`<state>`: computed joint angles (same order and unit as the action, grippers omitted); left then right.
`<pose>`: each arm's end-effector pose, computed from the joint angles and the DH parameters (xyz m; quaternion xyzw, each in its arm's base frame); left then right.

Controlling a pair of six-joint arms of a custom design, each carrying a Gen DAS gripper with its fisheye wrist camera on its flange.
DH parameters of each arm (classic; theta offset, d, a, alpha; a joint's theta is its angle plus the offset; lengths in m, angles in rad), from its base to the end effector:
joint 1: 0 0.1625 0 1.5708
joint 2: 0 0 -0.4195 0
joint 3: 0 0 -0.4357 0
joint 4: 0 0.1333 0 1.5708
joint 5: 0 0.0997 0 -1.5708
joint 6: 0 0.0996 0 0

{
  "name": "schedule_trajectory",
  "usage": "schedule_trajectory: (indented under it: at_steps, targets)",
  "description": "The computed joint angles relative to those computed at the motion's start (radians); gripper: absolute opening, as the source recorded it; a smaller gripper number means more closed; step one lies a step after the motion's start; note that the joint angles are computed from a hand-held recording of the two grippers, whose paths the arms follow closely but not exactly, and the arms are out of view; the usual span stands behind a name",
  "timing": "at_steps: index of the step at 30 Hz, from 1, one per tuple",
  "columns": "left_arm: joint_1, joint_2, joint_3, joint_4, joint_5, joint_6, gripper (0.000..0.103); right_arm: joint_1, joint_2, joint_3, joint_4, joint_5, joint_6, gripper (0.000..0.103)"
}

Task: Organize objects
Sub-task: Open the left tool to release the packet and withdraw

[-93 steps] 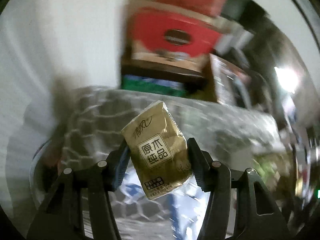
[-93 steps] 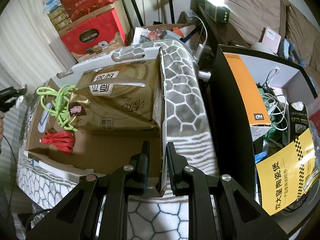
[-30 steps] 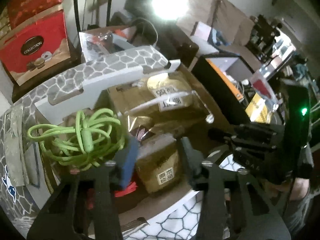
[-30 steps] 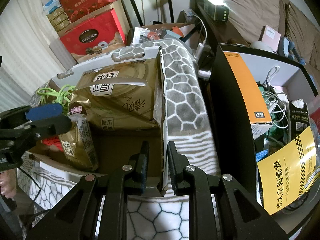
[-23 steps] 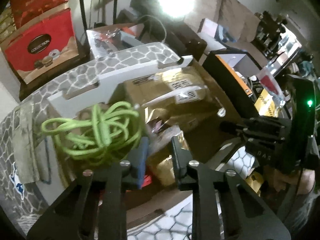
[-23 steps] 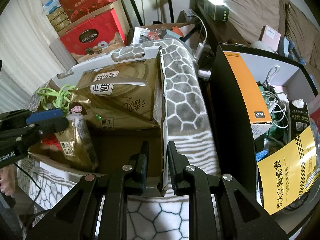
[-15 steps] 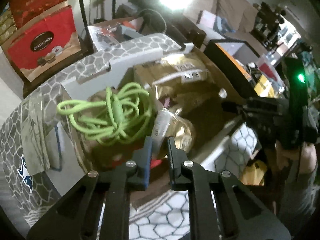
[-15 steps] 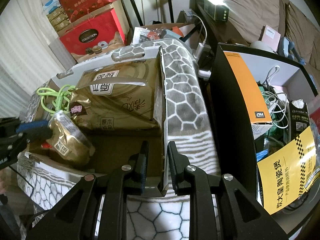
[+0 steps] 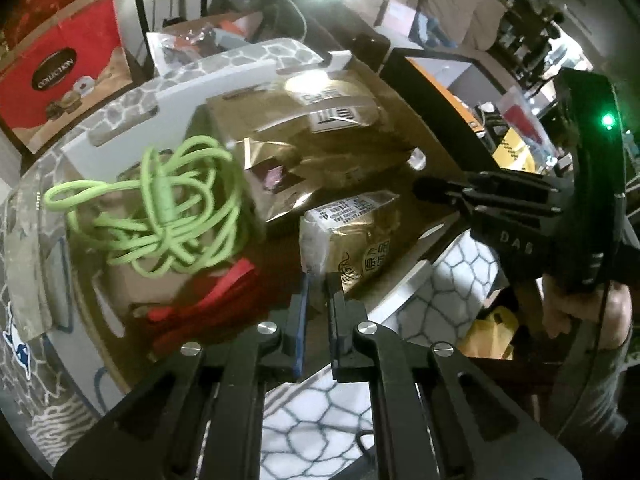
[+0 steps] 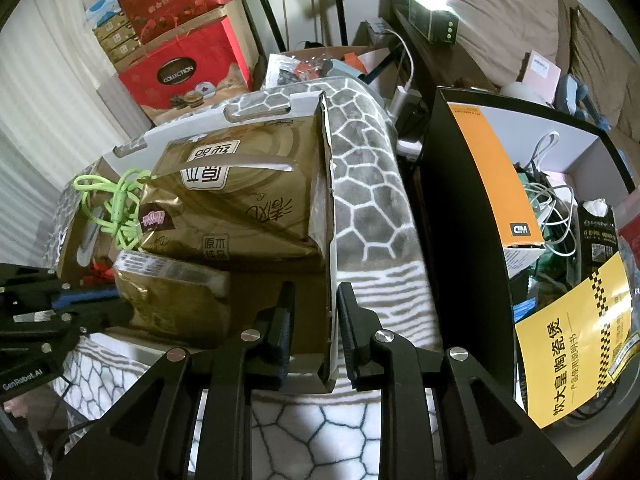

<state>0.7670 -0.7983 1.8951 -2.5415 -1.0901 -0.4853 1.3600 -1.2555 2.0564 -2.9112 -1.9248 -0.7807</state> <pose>-0.2927 -0.5313 -0.0249 0.1685 0.9547 -0.0938 0.2267 -0.0220 -0.5750 0.2196 0.2217 -0.9237 0.1500 0.2741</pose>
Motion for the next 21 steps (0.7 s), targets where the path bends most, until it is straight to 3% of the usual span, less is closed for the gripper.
schedule_trajectory:
  at_steps: [3,5,7,9,11,15,18,21]
  targets:
    - [0.020,0.012,-0.019,-0.013,-0.054,-0.004,0.008,0.000,0.000,0.000,0.001,0.000,0.000,0.022]
    - [0.041,0.008,-0.021,-0.031,-0.100,-0.018,0.019,0.000,-0.001,-0.001,0.003,0.001,0.001,0.022]
    - [0.055,-0.013,-0.003,-0.065,-0.125,-0.033,0.050,-0.001,-0.001,0.000,0.004,0.004,0.001,0.022]
    - [0.056,-0.040,0.024,-0.102,-0.127,-0.034,0.057,0.000,-0.003,-0.001,0.007,0.006,0.004,0.022]
    - [0.052,-0.069,0.045,-0.112,-0.120,-0.035,0.057,0.000,-0.004,0.000,0.007,0.005,0.004,0.022]
    - [0.033,-0.125,0.076,-0.092,-0.053,-0.050,0.059,0.001,-0.002,-0.002,0.003,0.002,0.002,0.022]
    - [0.008,-0.173,0.110,-0.072,0.047,-0.073,0.075,0.001,-0.003,-0.002,0.007,0.003,0.004,0.022]
    - [-0.004,-0.215,0.137,-0.041,0.117,-0.108,0.075,0.000,-0.003,-0.002,0.005,0.002,0.003,0.022]
